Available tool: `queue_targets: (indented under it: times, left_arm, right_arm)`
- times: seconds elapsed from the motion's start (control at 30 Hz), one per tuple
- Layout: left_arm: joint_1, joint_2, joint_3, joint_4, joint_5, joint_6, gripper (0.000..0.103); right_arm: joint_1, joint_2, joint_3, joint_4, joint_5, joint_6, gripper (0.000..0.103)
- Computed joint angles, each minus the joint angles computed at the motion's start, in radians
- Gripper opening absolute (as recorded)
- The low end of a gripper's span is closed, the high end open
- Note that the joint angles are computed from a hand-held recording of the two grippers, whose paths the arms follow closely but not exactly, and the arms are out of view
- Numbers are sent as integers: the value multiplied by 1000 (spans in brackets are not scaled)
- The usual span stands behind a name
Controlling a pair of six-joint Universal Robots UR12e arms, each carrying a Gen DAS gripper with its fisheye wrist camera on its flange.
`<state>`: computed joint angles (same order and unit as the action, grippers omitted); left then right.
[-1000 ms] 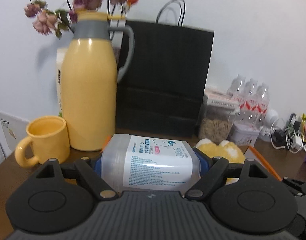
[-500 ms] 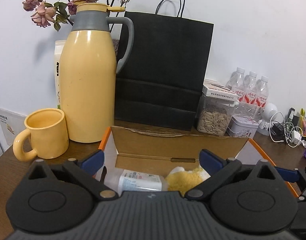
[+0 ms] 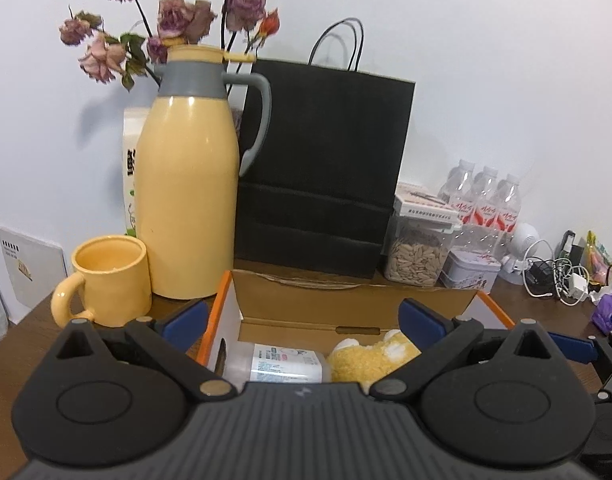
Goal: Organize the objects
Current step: 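Drop the white bottle and the plush hamster into the cardboard box with both tools, then grasp the black cable beside the box with the right tool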
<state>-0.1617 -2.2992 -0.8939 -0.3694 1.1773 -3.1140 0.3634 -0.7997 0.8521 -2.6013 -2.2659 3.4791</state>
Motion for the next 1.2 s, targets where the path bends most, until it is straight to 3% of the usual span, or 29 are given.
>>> queue_targets:
  times: [0.3, 0.63, 0.73, 0.8, 0.87, 0.97, 1.17, 1.2]
  left_arm:
    - [22, 83, -145, 71, -25, 41, 103]
    - [44, 159, -288, 0, -29, 164, 103]
    - [51, 174, -316, -17, -36, 182, 103]
    - [57, 183, -332, -24, -48, 187, 103]
    - [64, 192, -349, -25, -66, 192, 103]
    - [70, 205, -370, -21, -78, 206, 101]
    - [75, 216, -384, -38, -113, 239, 82]
    - [75, 216, -385, -43, -119, 245, 80]
  right_arm:
    - [33, -44, 89, -97, -30, -75, 103]
    - [57, -109, 229, -86, 36, -57, 99]
    - [61, -121, 257, -103, 92, -82, 76]
    - [60, -123, 265, -107, 144, -101, 54]
    - [58, -122, 265, -109, 187, -121, 41]
    - [54, -119, 259, -104, 246, -142, 37]
    - [46, -98, 221, -40, 278, -140, 33]
    - [45, -98, 220, -44, 283, -135, 28]
